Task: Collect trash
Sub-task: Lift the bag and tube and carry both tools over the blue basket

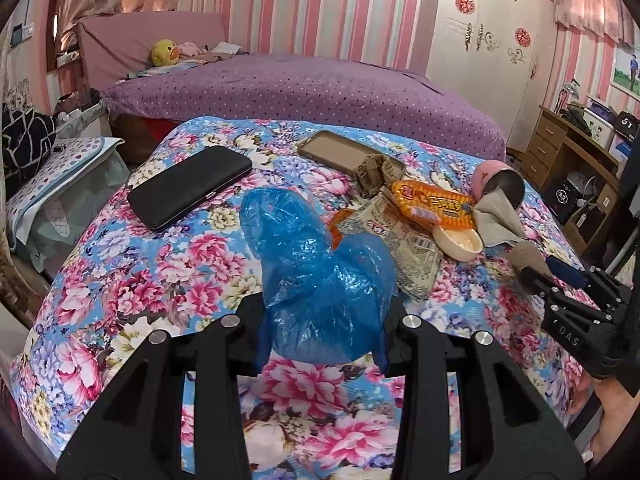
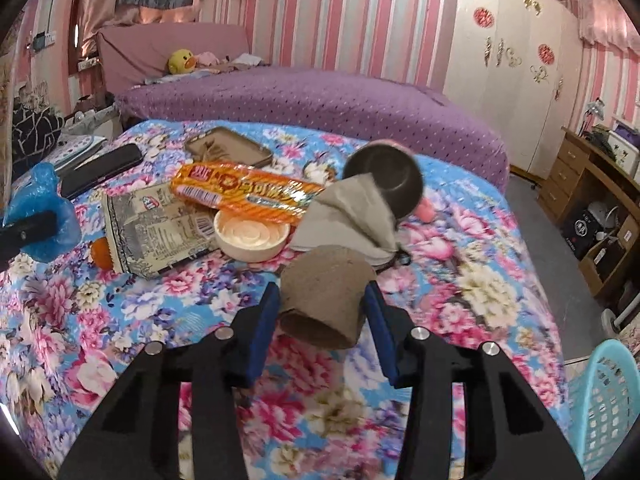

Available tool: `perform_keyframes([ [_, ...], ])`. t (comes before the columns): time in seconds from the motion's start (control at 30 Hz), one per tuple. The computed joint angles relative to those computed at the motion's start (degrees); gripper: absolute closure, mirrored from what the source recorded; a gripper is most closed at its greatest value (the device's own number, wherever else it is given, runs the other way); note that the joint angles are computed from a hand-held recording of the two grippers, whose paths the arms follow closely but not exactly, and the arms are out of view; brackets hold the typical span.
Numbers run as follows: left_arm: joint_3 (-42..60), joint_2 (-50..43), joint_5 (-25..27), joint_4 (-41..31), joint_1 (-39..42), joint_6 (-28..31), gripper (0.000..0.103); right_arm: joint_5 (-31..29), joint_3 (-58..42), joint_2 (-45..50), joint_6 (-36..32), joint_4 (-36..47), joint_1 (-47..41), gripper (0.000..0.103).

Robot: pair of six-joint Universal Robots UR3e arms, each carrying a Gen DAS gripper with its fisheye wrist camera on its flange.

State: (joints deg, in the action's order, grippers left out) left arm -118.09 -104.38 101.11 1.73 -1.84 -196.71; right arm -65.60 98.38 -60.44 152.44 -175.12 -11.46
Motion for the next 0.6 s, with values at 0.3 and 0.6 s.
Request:
perform_keyframes([
  [0.3,4.4,-2.3,1.8,-1.4,-5.6,-1.4,0.066,4.3,5.7,-4.3,-1.6,-3.1,-6.5,0.059],
  [0.6,10.9,-6.8,3.7,-3.9,-11.5,-3.1,0.066,7.9,9.4,-7.4,-4.6,-4.1,-12.5,0.059],
])
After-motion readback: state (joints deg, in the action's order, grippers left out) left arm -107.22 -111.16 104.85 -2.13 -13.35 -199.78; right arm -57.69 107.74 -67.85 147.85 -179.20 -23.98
